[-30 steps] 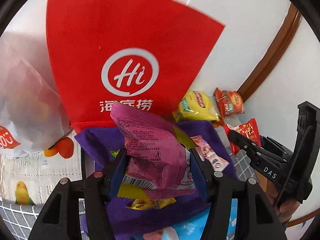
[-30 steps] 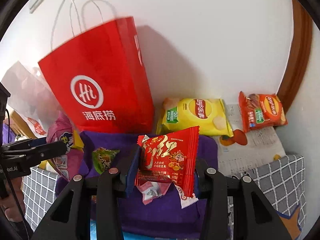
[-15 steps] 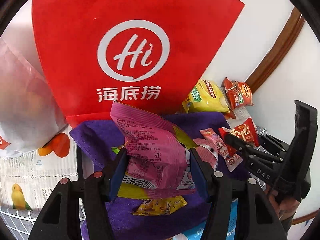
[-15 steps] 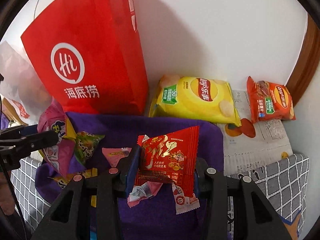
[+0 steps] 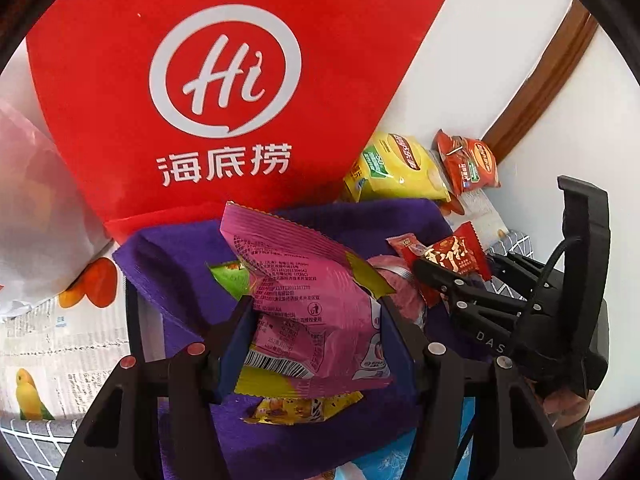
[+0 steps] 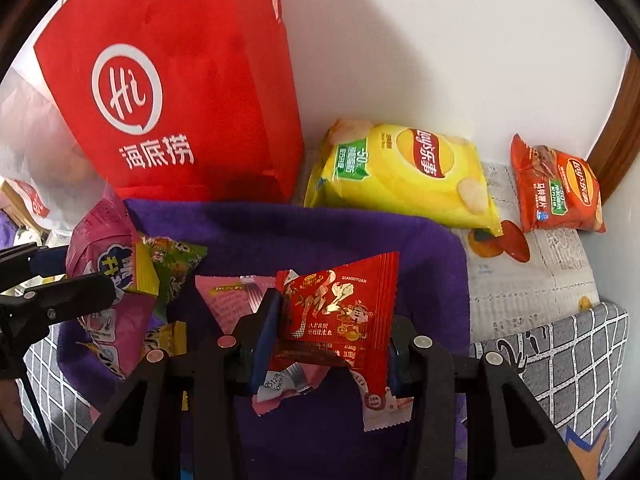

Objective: Organize snacks
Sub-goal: 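Release the red packet onto the towel with the right gripper while the left gripper releases the pink packet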

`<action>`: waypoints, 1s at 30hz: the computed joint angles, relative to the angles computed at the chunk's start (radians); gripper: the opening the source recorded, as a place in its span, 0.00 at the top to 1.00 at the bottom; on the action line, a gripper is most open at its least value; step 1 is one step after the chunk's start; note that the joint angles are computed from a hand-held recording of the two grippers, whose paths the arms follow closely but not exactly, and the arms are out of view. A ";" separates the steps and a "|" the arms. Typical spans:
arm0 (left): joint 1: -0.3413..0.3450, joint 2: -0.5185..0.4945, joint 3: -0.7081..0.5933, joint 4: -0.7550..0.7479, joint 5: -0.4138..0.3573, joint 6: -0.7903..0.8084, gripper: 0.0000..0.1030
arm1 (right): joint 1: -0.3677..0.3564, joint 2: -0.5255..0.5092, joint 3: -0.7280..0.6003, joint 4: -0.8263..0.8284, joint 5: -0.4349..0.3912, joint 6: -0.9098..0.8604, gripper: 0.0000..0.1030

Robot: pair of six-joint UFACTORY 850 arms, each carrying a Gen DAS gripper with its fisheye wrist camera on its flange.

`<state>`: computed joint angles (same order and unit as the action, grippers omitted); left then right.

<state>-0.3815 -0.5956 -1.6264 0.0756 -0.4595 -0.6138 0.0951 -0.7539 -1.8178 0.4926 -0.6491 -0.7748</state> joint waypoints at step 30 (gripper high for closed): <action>0.021 0.044 0.047 -0.104 0.042 0.051 0.32 | -0.009 0.070 0.060 0.092 0.046 -0.086 0.35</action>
<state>-0.3604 -0.5518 -1.5790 -0.0282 -0.4178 -0.5632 0.0866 -0.6843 -1.7582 0.5847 -0.6028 -0.8605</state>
